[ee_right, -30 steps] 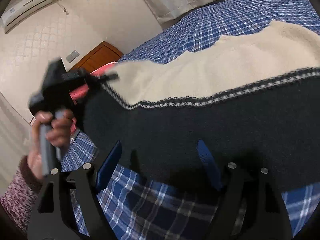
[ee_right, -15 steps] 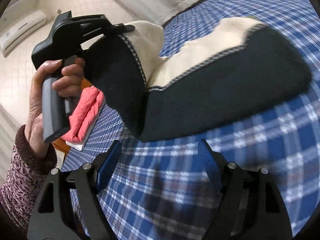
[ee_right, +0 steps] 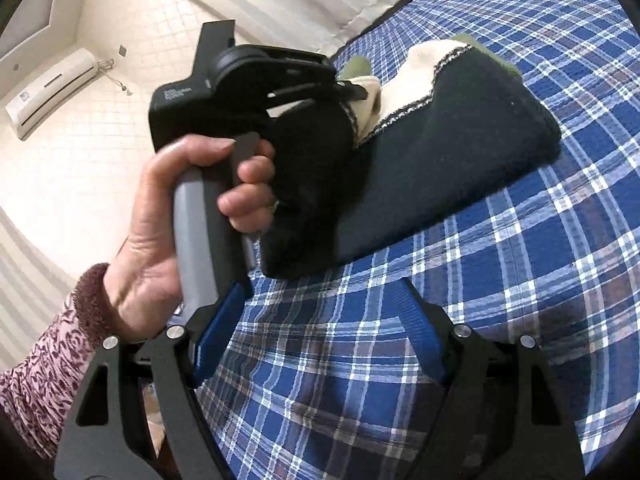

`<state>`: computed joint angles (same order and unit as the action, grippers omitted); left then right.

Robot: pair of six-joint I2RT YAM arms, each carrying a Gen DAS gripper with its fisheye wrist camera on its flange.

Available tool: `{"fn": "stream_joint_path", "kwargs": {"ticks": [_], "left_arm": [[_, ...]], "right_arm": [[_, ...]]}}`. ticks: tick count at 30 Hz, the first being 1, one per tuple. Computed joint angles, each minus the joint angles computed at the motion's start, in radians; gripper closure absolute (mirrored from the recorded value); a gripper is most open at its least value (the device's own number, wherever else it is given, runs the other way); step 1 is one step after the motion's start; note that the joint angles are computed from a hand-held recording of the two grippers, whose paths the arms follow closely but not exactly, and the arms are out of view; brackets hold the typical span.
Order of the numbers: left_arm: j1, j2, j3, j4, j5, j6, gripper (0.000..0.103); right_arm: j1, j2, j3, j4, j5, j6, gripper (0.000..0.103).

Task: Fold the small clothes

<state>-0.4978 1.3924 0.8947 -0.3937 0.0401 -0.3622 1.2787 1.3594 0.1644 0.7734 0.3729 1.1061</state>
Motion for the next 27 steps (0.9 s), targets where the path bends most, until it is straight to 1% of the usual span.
{"fn": "stream_joint_path", "kwargs": {"ticks": [1,2,3,4,6,7,8,9,12,15,18,21,23,24,25,27], "left_arm": [[-0.003,-0.003,-0.003,0.004,0.007,0.004,0.075],[-0.005,-0.007,0.001,0.001,0.015,0.008,0.074],[-0.008,-0.019,0.010,-0.013,0.026,0.009,0.069],[-0.014,-0.034,0.012,-0.019,0.043,0.000,0.061],[-0.023,-0.078,0.011,-0.027,0.083,-0.013,0.055],[-0.029,-0.109,0.010,-0.033,0.106,-0.009,0.054],[-0.041,-0.134,0.014,-0.044,0.109,-0.005,0.053],[-0.052,-0.162,0.014,-0.054,0.105,0.000,0.046],[-0.075,-0.298,-0.023,-0.071,0.079,0.033,0.037],[-0.055,-0.400,-0.074,-0.094,0.060,0.060,0.033],[0.045,-0.523,-0.166,-0.123,0.093,0.108,0.031],[0.194,-0.635,-0.263,-0.159,0.163,0.173,0.031],[0.329,-0.721,-0.328,-0.206,0.244,0.243,0.031],[0.394,-0.760,-0.355,-0.231,0.287,0.282,0.030],[0.462,-0.804,-0.387,-0.262,0.330,0.329,0.029],[0.547,-0.859,-0.429,-0.307,0.374,0.400,0.028]], "right_arm": [[0.006,-0.001,-0.010,0.019,0.006,0.002,0.026],[-0.004,0.009,-0.024,0.054,-0.004,-0.002,0.026],[-0.009,0.016,-0.035,0.084,-0.010,-0.001,0.026],[-0.012,0.027,-0.048,0.121,-0.016,0.002,0.026],[-0.020,0.041,-0.060,0.160,-0.024,0.000,0.026],[-0.016,0.043,-0.063,0.168,-0.020,0.001,0.026],[-0.015,0.043,-0.064,0.169,-0.019,0.001,0.026],[-0.025,0.045,-0.063,0.171,-0.028,-0.004,0.026],[-0.032,0.045,-0.062,0.170,-0.035,-0.010,0.026],[-0.043,0.051,-0.071,0.194,-0.047,-0.010,0.026],[-0.044,0.046,-0.080,0.205,-0.049,-0.006,0.026],[-0.044,0.031,-0.089,0.204,-0.049,0.012,0.026],[-0.041,-0.022,-0.088,0.144,-0.045,0.028,0.026],[-0.036,-0.077,-0.084,0.077,-0.039,0.040,0.026],[-0.041,-0.104,-0.081,0.046,-0.043,0.044,0.026],[-0.077,-0.198,-0.071,-0.044,-0.082,0.042,0.026]]}}
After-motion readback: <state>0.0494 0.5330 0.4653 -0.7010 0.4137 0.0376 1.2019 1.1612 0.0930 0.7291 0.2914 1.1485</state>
